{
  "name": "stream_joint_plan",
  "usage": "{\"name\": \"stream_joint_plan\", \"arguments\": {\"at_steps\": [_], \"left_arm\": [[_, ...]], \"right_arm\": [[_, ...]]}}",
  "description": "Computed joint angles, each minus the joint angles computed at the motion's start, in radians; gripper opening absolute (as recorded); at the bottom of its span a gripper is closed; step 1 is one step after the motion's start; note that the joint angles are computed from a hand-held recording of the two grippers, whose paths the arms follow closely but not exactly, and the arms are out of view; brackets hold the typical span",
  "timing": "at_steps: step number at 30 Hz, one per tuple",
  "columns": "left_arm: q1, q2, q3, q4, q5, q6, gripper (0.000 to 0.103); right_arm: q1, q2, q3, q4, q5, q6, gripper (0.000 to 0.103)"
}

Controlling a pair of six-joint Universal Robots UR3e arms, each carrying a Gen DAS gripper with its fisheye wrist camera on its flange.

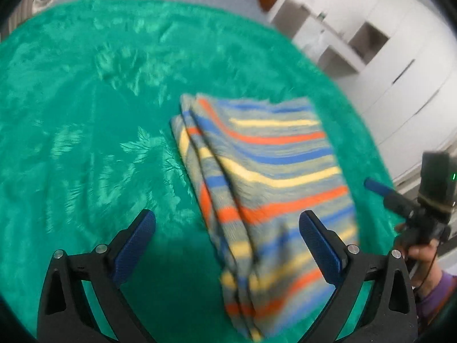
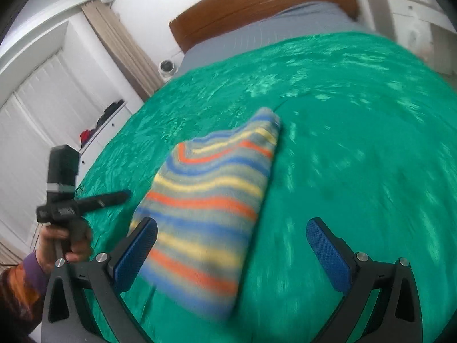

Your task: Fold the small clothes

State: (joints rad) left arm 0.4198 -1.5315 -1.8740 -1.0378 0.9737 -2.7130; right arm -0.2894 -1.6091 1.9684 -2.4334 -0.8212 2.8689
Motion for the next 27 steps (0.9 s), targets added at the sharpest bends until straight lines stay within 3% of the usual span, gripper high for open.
{"name": "stream_joint_plan", "arguments": {"at_steps": [3,4,5,6,7,10,13,16,19,20,21,23,24,25,27], "left_arm": [[-0.068,-0.114,0.094,-0.05,0.008,-0.014,0.1],[-0.092,-0.132,0.108,-0.043,0.028,-0.024,0.094],[-0.115,-0.145,0.114,-0.023,0.057,-0.038,0.083],[-0.129,-0.148,0.104,0.011,0.075,-0.052,0.046],[-0.121,-0.148,0.098,0.003,0.046,-0.051,0.024],[-0.112,-0.091,0.058,0.025,0.029,-0.09,0.019],[-0.093,0.07,0.007,0.024,0.024,-0.033,0.019],[-0.019,0.214,0.032,-0.064,-0.042,0.017,0.019],[0.03,0.225,0.118,-0.123,-0.073,0.032,0.02],[0.03,0.197,0.141,-0.123,-0.05,0.026,0.029],[0.02,0.171,0.146,-0.113,-0.026,0.014,0.053],[-0.013,0.137,0.062,0.018,0.121,-0.045,0.085],[-0.015,0.163,-0.01,0.08,0.187,-0.056,0.083],[-0.007,0.2,-0.078,0.118,0.236,-0.046,0.083],[0.045,0.351,-0.246,0.166,0.269,0.01,0.083]], "right_arm": [[0.062,0.265,-0.22,0.077,0.063,0.057,0.102],[0.074,0.319,-0.263,0.1,0.081,0.068,0.095],[0.102,0.393,-0.329,0.138,0.098,0.096,0.084],[0.136,0.425,-0.357,0.112,0.058,0.125,0.057],[0.184,0.43,-0.375,0.064,-0.048,0.164,0.038],[0.338,0.382,-0.377,-0.059,-0.32,0.165,0.027],[0.404,0.282,-0.319,-0.164,-0.37,0.161,0.026],[0.425,0.202,-0.314,-0.214,-0.348,0.175,0.026],[0.413,0.18,-0.356,-0.231,-0.305,0.212,0.026],[0.405,0.196,-0.391,-0.22,-0.285,0.23,0.026],[0.391,0.217,-0.419,-0.215,-0.27,0.256,0.026],[0.377,0.278,-0.471,-0.178,-0.273,0.279,0.043],[0.376,0.302,-0.5,-0.11,-0.304,0.266,0.076],[0.386,0.32,-0.51,-0.039,-0.395,0.258,0.101],[0.387,0.284,-0.426,-0.026,-0.501,0.246,0.101]]}}
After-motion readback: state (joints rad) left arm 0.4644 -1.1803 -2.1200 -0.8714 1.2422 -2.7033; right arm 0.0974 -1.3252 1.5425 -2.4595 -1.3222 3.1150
